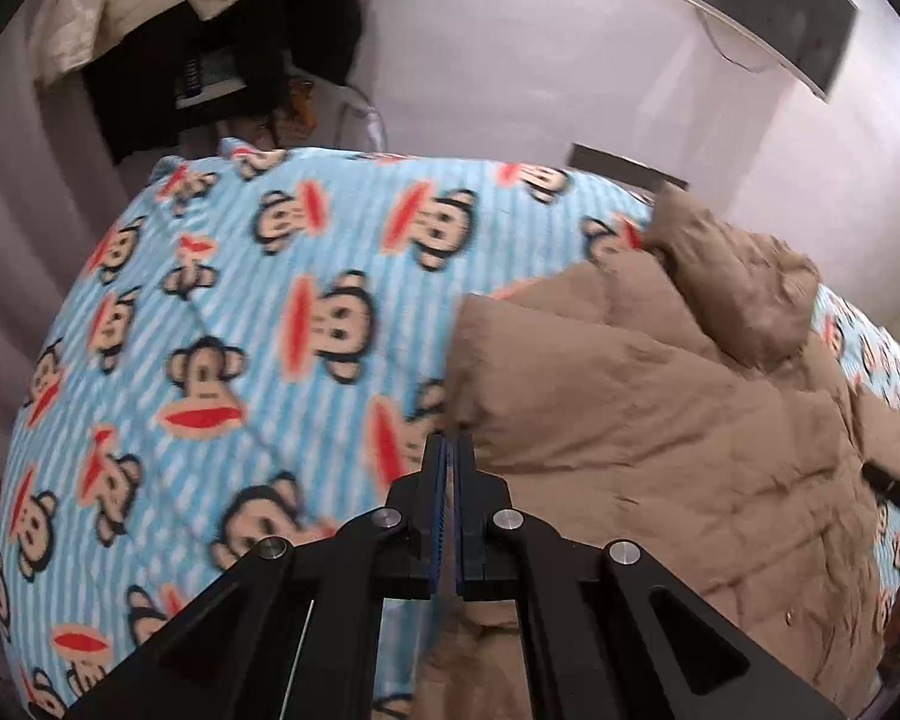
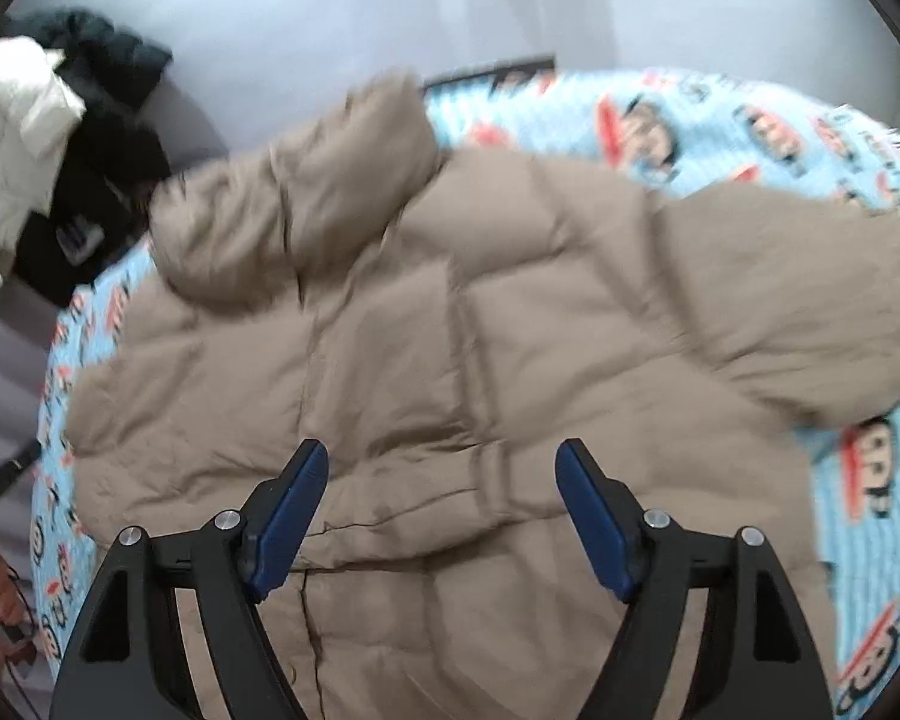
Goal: Fold large clothes
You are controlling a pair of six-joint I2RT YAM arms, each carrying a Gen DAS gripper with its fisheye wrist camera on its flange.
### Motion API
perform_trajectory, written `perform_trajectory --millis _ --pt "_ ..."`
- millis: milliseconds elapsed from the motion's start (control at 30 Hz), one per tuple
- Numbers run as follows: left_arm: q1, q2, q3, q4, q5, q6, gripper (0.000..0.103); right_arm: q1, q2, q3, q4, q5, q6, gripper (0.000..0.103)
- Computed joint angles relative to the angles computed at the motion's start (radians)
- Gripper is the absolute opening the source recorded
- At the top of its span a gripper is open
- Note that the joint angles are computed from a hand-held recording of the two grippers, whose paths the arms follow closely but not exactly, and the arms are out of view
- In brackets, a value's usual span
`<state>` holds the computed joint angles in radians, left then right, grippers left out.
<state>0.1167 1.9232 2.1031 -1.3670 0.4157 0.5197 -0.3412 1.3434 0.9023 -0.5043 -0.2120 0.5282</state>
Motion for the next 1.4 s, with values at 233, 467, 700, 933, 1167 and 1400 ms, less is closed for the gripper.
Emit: perform_trajectory --millis 233,467,700,933,1167,1400 --pt "-0.121 -0.152 -0.383 0.244 -0.156 -0.091 0.001 0.113 0.119 0.009 0.054 -0.022 -0.041 0.018" --pt "-0.136 -0.163 -0.402 0.255 -0.204 -0.13 0.001 0.083 0.242 0.014 0.118 -0.032 0.007 0.015" --pt "-0.131 -0.226 -0.335 0.136 -0.214 -0.099 0.001 -0.039 0.058 -0.105 0.065 -0.147 0.022 0.019" --pt "-0.179 -0.377 -0.376 0.023 -0.205 -0.075 0.001 -0.124 -0.091 -0.218 -0.032 -0.265 -0.002 0.019" --pt "-0.263 -0.506 -0.47 -0.033 -0.185 -0.099 0.002 -0.199 -0.224 -0.302 -0.101 -0.333 -0.032 0.052" --pt "-0.348 -0.579 -0.519 -0.062 -0.226 -0.15 0.002 -0.28 -0.269 -0.338 -0.146 -0.401 -0.093 0.059"
